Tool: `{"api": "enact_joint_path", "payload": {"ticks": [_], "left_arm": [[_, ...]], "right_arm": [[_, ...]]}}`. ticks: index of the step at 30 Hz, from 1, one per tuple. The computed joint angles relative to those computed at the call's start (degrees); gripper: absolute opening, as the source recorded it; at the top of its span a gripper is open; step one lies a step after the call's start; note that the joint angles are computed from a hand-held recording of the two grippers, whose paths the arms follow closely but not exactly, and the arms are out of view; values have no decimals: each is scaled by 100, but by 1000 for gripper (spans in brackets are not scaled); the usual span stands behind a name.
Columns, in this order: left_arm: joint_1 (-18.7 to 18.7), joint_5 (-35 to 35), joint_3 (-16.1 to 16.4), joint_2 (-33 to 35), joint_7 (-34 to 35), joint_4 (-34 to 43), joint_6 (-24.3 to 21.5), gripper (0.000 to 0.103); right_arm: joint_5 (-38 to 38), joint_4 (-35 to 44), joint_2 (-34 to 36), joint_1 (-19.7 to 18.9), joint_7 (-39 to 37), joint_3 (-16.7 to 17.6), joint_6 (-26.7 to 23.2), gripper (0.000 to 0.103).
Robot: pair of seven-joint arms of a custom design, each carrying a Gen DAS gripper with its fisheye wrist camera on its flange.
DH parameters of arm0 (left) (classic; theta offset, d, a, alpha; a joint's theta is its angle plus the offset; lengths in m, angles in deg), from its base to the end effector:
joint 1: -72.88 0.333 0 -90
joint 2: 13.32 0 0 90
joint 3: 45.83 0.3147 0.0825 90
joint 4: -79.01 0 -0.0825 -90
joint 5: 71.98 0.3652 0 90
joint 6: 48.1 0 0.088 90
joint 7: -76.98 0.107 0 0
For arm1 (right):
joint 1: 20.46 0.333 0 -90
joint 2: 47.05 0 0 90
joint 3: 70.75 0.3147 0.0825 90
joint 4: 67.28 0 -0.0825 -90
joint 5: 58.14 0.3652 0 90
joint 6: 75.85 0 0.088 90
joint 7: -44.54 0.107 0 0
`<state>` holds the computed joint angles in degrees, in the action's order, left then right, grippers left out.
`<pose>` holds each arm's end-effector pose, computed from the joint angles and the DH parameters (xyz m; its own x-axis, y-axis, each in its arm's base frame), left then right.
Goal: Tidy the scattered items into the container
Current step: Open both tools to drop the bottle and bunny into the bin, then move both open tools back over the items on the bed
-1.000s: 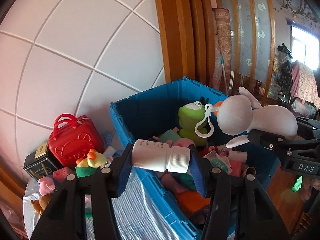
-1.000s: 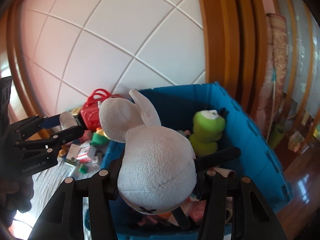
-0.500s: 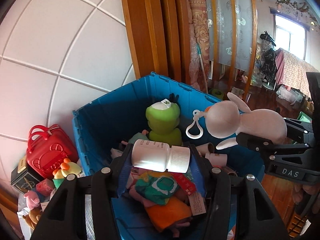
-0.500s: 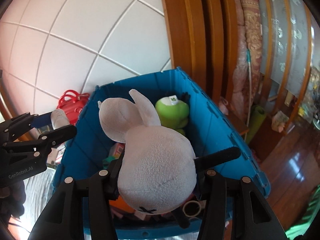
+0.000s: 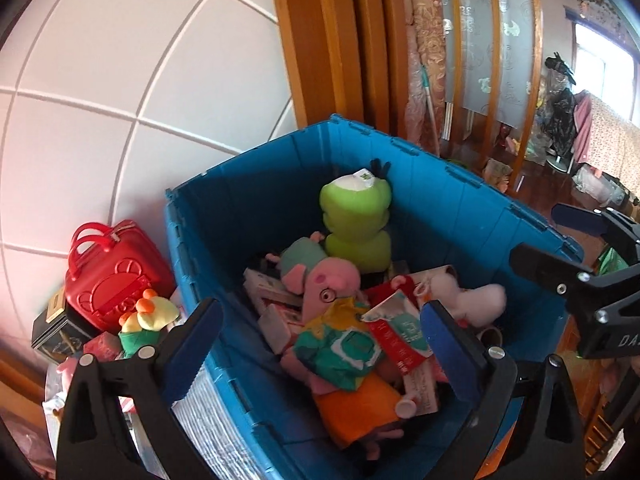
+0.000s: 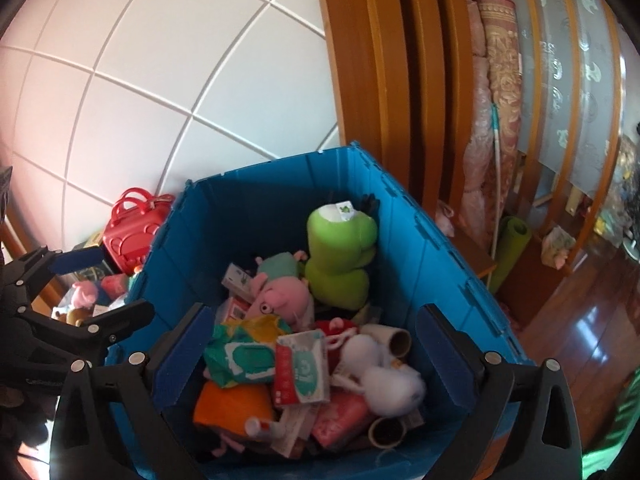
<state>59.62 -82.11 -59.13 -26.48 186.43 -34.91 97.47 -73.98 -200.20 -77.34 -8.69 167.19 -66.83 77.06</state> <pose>0.4623 -0.2441 0.6536 -0.6132 -0.7812 -0.1174 -0.5111 0.5056 -0.6951 0.4058 0.1294 0.6443 -0.0331 -0.9896 -0.1401 -0.6204 0.1302 -0.7734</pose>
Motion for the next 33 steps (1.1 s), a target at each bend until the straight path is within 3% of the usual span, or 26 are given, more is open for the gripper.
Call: {"api": "enact_joint_path", "payload": {"ticks": [10, 22, 33], "left_arm": [[459, -138, 442, -482, 169, -625, -73, 100], [1419, -328, 1116, -918, 737, -1360, -149, 100], [2163, -577, 1593, -322, 1630, -1302, -39, 100]], "right_arm": [[-12, 635, 621, 414, 19, 378, 122, 102], [-650, 2127, 2089, 1114, 588, 1002, -175, 102], [-1431, 3764, 3737, 2178, 1266, 939, -774, 102]]}}
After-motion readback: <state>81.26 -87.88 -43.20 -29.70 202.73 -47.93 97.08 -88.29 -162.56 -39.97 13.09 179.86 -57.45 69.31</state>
